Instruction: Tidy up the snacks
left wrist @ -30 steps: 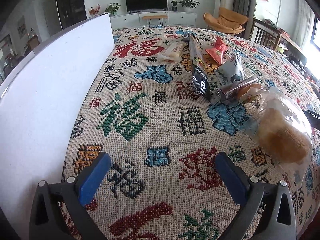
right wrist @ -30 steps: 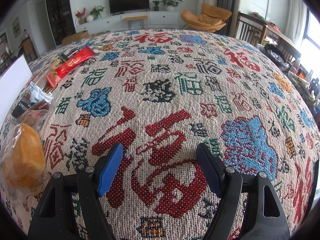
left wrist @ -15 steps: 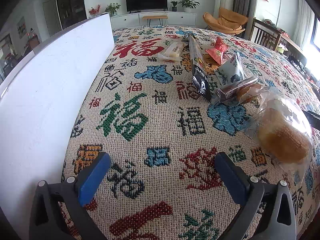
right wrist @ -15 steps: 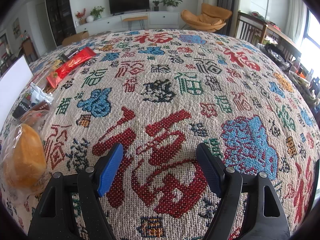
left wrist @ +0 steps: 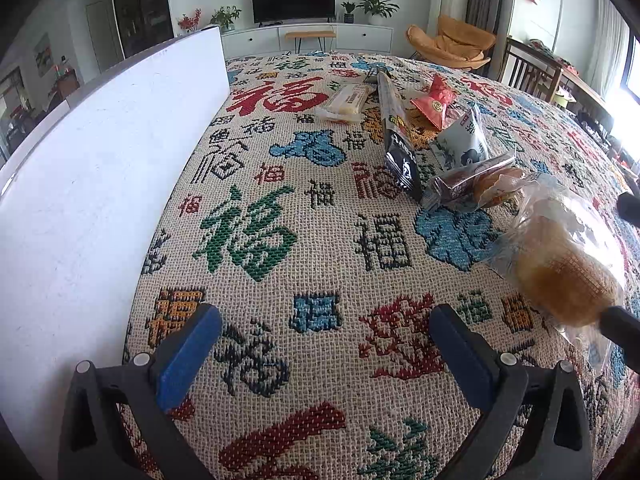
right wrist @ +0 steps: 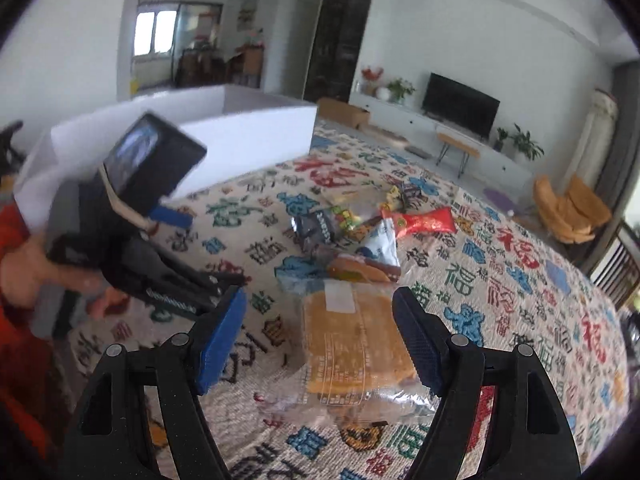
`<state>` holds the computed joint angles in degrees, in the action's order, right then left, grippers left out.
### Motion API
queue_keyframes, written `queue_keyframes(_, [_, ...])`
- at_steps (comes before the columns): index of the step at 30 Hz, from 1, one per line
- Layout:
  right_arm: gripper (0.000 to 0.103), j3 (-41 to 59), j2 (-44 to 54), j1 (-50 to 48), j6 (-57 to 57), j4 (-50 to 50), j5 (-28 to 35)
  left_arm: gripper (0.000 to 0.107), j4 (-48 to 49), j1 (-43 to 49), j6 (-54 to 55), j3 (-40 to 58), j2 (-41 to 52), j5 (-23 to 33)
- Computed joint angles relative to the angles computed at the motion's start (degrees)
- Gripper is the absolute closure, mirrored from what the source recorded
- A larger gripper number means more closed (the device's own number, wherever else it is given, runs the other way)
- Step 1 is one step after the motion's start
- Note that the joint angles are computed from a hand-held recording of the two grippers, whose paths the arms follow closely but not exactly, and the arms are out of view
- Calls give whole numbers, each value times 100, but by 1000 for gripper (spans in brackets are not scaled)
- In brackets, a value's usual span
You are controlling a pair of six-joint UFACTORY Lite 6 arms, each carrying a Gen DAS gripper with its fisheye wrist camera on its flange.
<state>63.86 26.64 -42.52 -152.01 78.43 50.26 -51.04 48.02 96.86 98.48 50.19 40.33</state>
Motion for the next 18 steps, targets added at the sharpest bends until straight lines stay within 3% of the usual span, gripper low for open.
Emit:
queue_keyframes(3, [23, 796, 822, 465, -115, 360, -1312, 4, 2, 0, -4, 7, 4, 2])
queue_keyframes(7, [23, 3035, 2109, 740, 2125, 295, -2665, 4, 5, -1, -9, 10, 4, 4])
queue_keyframes(8, [22, 3409, 2296, 697, 2725, 119, -2673, 4, 3, -1, -7, 7, 4, 2])
queue_keyframes(12, [22, 4067, 2517, 211, 4452, -1246, -1583, 4, 3, -1, -8, 8, 3, 4])
queue_keyframes(18, [22, 3245, 2419, -813, 3149, -862, -1070, 4, -1, -2, -6, -1, -5, 1])
